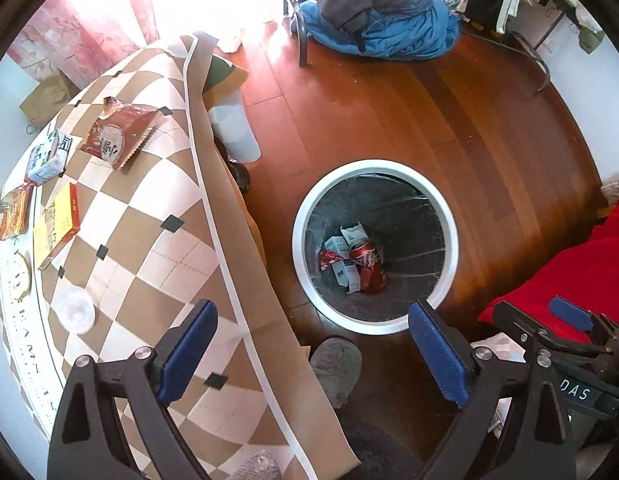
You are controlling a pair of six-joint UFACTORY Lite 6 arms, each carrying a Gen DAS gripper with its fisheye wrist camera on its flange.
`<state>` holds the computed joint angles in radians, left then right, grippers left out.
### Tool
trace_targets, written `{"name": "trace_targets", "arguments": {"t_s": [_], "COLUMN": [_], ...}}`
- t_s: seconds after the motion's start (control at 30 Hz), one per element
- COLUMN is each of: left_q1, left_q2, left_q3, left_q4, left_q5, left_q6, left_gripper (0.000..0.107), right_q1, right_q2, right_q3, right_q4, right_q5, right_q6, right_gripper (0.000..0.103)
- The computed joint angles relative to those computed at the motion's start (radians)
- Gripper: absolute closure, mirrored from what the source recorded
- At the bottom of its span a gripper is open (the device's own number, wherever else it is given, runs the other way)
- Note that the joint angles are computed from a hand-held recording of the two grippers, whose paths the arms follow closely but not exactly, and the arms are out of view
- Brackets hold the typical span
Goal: Collect trash
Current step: 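Carry the can and wrapper over the bin and open both tools to drop them, then move both tools back over the table toward the yellow box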
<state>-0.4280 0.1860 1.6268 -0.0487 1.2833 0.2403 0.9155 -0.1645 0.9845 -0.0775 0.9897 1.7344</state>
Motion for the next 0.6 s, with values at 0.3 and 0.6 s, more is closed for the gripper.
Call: {"name": "trace_targets", "arguments": {"t_s": [0.3,0.6], "left_q1": [0.042,0.139], "left_q2": [-0.07,-0.12], "left_q3": [0.064,0.22], "left_q4": [-0.031,-0.065], "left_q5": [0.075,0.164], "left_q6": [0.04,0.113], "left_gripper": [0.009,0.009], "right_q1": [0.108,0.256], "right_q2": [0.032,0.13], "right_q3": [0.21,0.525], "right_q4": [-0.07,-0.188], "right_q5": [0.214,0.473], "right_q6": [0.099,0.226], "right_gripper": [0.0,0.0]}}
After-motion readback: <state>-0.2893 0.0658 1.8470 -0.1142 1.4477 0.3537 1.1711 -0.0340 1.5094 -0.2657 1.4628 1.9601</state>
